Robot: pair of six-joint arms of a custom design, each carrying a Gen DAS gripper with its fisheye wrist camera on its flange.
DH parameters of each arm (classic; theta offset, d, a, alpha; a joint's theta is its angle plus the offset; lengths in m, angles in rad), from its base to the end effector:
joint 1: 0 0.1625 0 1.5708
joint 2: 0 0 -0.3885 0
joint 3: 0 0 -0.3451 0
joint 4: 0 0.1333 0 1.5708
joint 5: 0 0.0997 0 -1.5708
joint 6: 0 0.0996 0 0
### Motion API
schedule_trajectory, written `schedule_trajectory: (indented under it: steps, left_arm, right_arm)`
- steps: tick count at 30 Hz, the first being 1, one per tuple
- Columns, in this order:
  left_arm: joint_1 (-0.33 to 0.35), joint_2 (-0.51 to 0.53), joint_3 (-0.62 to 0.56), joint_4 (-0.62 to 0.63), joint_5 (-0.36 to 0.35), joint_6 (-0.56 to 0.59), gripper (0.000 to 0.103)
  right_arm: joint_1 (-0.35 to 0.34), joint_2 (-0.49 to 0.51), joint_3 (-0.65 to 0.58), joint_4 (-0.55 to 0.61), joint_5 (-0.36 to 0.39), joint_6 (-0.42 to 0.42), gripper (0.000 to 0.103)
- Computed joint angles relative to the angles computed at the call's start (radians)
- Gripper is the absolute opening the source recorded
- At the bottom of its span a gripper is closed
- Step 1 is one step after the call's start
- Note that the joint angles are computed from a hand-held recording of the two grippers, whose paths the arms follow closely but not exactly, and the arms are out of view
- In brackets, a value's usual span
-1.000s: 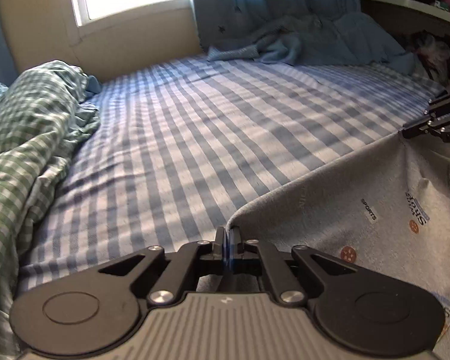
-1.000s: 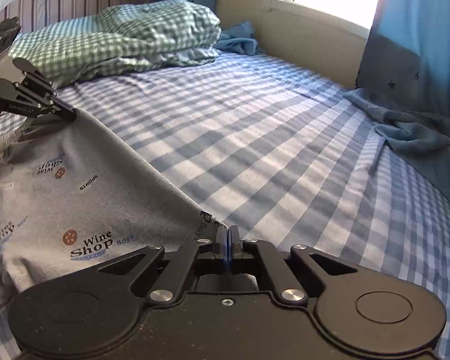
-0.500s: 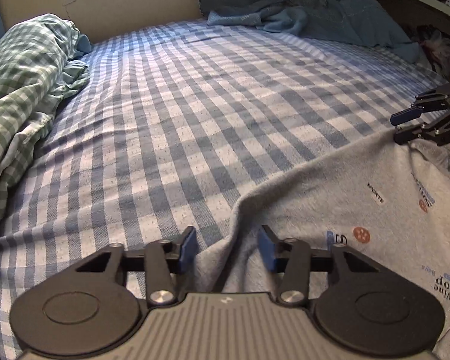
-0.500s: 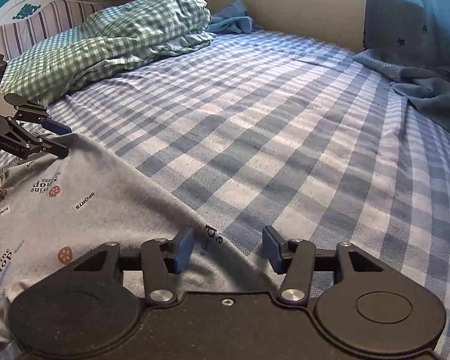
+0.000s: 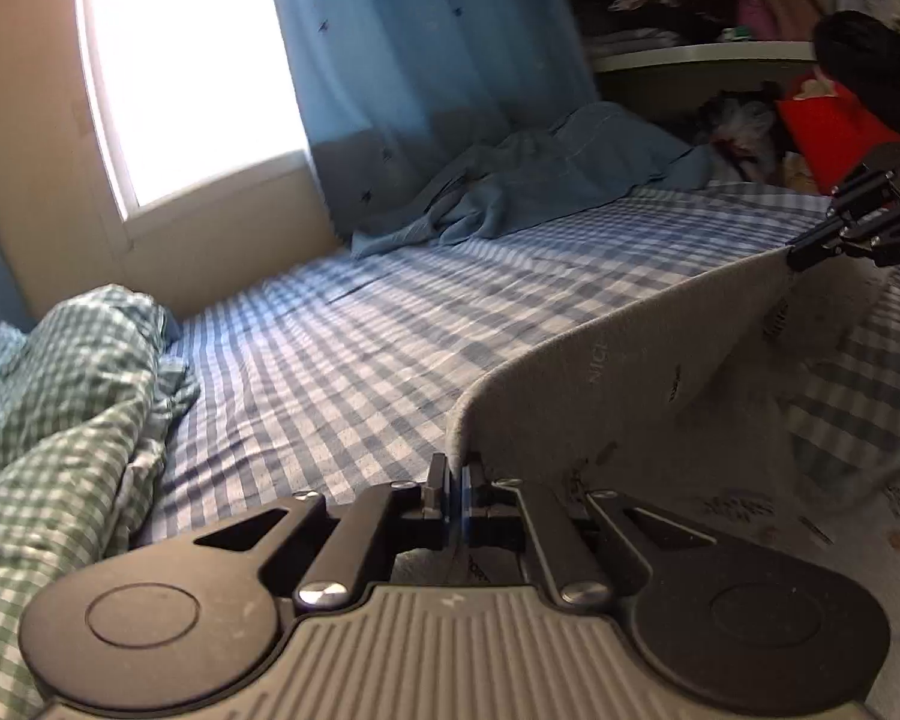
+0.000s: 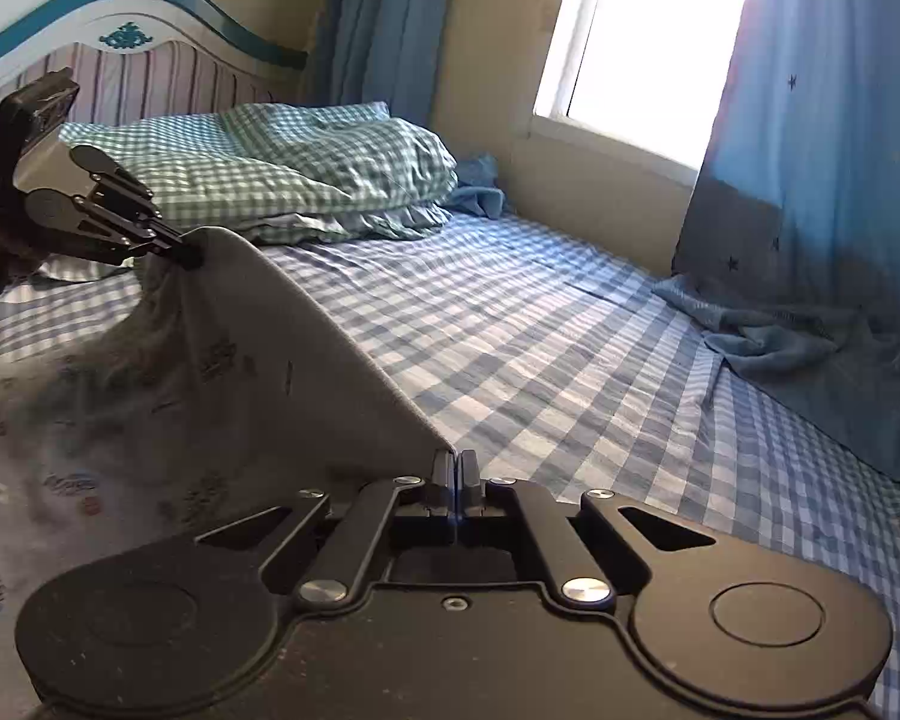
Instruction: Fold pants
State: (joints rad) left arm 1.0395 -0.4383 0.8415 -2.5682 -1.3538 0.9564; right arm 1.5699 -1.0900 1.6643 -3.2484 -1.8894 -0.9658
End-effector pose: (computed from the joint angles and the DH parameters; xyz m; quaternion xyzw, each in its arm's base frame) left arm -0.2751 -0.7735 0.1672 0.6203 0.7210 -0.2626 0.1626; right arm 0.1016 -0.5989 0.3659 0.3165 -0.7835 0.3954 0.3601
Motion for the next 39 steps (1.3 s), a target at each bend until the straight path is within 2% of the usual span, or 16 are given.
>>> schedule_trajectory:
  steps: [3, 7, 10, 14, 18, 21, 23, 28, 32, 33, 34, 35, 36, 37, 38, 39]
  left_arm:
    - [0.000, -0.163, 0.273, -0.103, -0.055, 0.108, 0.002]
    - [0.003, -0.304, 0.524, -0.195, -0.074, 0.188, 0.002]
    - [0.017, -0.380, 0.678, -0.258, -0.060, 0.246, 0.002]
    - [0.036, -0.431, 0.820, -0.352, -0.045, 0.314, 0.002]
    - [0.046, -0.462, 0.912, -0.451, -0.052, 0.325, 0.001]
    - [0.053, -0.487, 0.929, -0.446, -0.069, 0.321, 0.001]
    - [0.056, -0.488, 0.930, -0.431, -0.053, 0.323, 0.001]
    - [0.056, -0.492, 0.964, -0.439, -0.014, 0.354, 0.001]
    - [0.051, -0.504, 0.972, -0.423, 0.009, 0.284, 0.002]
    - [0.046, -0.506, 0.974, -0.415, 0.020, 0.251, 0.003]
    - [0.039, -0.508, 0.978, -0.417, 0.034, 0.210, 0.012]
    - [0.031, -0.510, 0.983, -0.420, 0.047, 0.158, 0.028]
    - [0.023, -0.518, 0.995, -0.426, 0.051, 0.102, 0.040]
    - [0.016, -0.526, 1.009, -0.434, 0.046, 0.058, 0.065]
    - [0.007, -0.539, 1.033, -0.449, 0.028, 0.003, 0.080]
    - [-0.003, -0.550, 1.053, -0.458, 0.015, -0.044, 0.083]
  right_arm:
    - [0.064, -0.099, 0.214, -0.108, -0.043, 0.021, 0.000]
    - [0.155, -0.158, 0.430, -0.236, -0.130, 0.060, 0.000]
    - [0.205, -0.153, 0.528, -0.266, -0.189, 0.128, 0.000]
    - [0.240, -0.076, 0.600, -0.352, -0.274, 0.111, 0.000]
    - [0.252, -0.058, 0.635, -0.391, -0.298, 0.130, 0.000]
    - [0.281, -0.072, 0.656, -0.409, -0.324, 0.117, 0.000]
    - [0.298, -0.069, 0.673, -0.418, -0.342, 0.117, 0.000]
    - [0.290, -0.015, 0.704, -0.436, -0.349, 0.117, 0.000]
    - [0.284, 0.005, 0.729, -0.476, -0.349, 0.127, 0.000]
    - [0.277, 0.013, 0.734, -0.505, -0.339, 0.117, 0.004]
    - [0.269, 0.017, 0.742, -0.534, -0.323, 0.121, 0.007]
    - [0.260, 0.007, 0.753, -0.543, -0.302, 0.150, 0.012]
    - [0.253, -0.006, 0.765, -0.552, -0.284, 0.177, 0.027]
    - [0.247, -0.020, 0.779, -0.576, -0.266, 0.193, 0.035]
    - [0.244, -0.027, 0.796, -0.620, -0.253, 0.199, 0.053]
    - [0.241, -0.035, 0.815, -0.663, -0.244, 0.205, 0.060]
